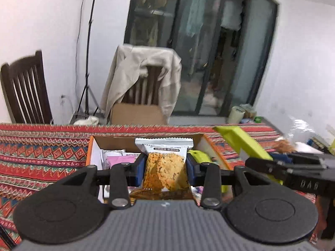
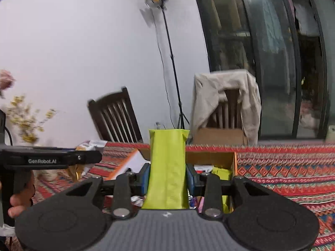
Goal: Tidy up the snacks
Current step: 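Carry the cracker packet and green bar into the orange box and release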
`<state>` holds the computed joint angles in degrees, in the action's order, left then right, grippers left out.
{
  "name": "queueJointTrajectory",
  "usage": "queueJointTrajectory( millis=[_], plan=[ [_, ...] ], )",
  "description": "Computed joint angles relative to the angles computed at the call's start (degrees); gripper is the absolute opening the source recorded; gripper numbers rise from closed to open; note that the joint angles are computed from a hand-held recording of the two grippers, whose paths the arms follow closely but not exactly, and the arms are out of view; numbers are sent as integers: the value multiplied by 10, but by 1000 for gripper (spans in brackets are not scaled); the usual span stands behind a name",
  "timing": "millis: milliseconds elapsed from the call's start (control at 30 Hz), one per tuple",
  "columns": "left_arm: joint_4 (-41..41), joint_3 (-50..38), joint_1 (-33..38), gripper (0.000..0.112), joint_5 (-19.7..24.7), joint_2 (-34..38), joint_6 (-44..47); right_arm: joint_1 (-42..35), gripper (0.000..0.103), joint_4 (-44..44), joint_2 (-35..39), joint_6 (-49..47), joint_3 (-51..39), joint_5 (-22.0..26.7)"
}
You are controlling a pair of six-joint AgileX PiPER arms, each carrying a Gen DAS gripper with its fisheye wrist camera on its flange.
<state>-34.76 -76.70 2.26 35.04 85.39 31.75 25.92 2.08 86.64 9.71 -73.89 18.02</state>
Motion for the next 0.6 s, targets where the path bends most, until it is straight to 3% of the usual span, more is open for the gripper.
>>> queueJointTrajectory(
  millis=[133, 367, 467, 600],
  plan=[
    [83, -122, -26, 39, 11, 142, -94, -27, 34, 52, 135, -35, -106, 27],
    [140, -359, -39, 39, 92, 351, -196, -46, 34, 45, 338, 8, -296, 97],
    [192, -462, -53, 40, 131, 426, -248, -33, 34, -59, 392, 96, -358, 127],
    [200, -504, -55, 55, 148, 468, -251, -20, 37, -119, 432, 129, -393, 134]
  ],
)
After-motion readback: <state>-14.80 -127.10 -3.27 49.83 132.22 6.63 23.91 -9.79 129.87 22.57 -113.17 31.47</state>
